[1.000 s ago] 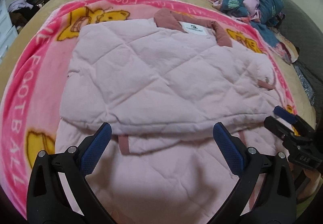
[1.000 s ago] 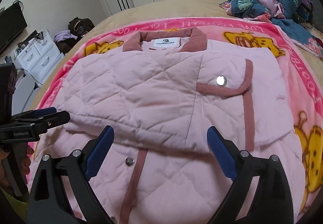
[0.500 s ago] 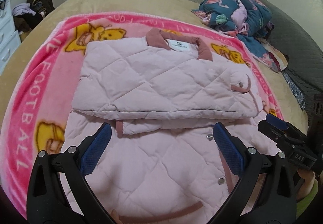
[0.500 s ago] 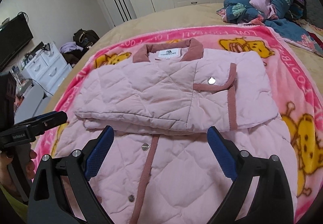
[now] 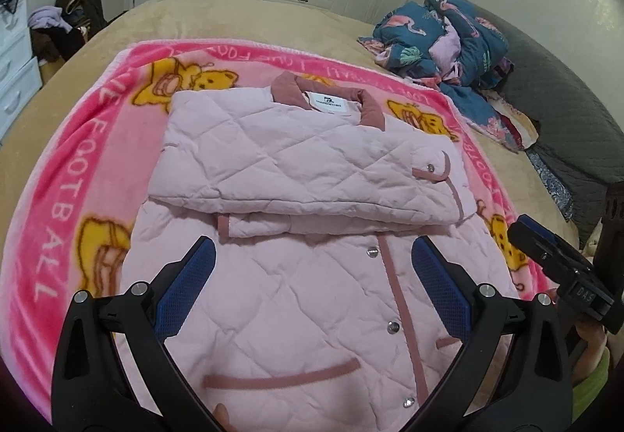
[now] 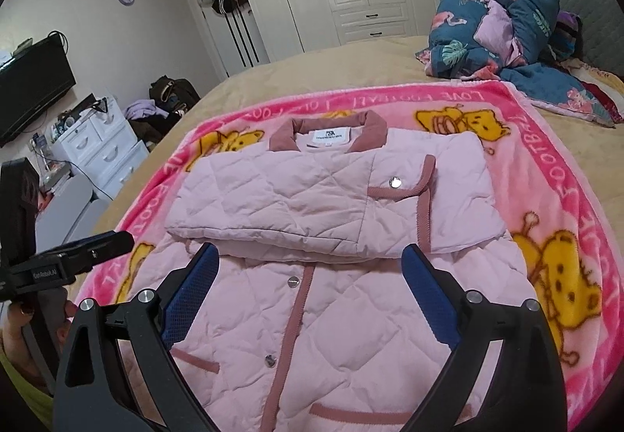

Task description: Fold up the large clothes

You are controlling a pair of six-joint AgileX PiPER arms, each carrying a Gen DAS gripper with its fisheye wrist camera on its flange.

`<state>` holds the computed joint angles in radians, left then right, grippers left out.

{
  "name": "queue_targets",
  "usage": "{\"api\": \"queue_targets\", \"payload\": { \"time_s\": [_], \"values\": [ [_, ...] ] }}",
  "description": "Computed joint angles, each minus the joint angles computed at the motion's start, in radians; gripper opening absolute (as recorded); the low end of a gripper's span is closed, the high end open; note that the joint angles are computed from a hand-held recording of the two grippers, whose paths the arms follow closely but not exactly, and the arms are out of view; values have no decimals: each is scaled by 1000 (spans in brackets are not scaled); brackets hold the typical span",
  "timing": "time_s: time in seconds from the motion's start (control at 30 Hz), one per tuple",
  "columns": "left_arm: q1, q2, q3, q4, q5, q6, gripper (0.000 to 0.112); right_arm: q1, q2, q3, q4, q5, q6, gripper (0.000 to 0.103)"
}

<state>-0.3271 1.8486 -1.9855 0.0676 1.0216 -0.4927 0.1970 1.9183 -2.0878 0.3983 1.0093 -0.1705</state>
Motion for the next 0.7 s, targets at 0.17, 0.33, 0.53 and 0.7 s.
{"api": "queue_targets", "payload": {
  "time_s": [0.17,0.33,0.53,0.7],
  "values": [
    [-23,-46,48,23,-16,-26,95,1,-62,60,-6,-23,-19,94],
    [-43,-94,92,51,-28,-46,95,-7,-117,113,7,-38,-40,94],
    [-68,-145,149,94,-38,-78,95,-17,-185,176,32,-56,-71,94],
    [-92,-186,197,120,-51,-98,95,-22,-241,234,45,-70,-94,94]
  ]
}}
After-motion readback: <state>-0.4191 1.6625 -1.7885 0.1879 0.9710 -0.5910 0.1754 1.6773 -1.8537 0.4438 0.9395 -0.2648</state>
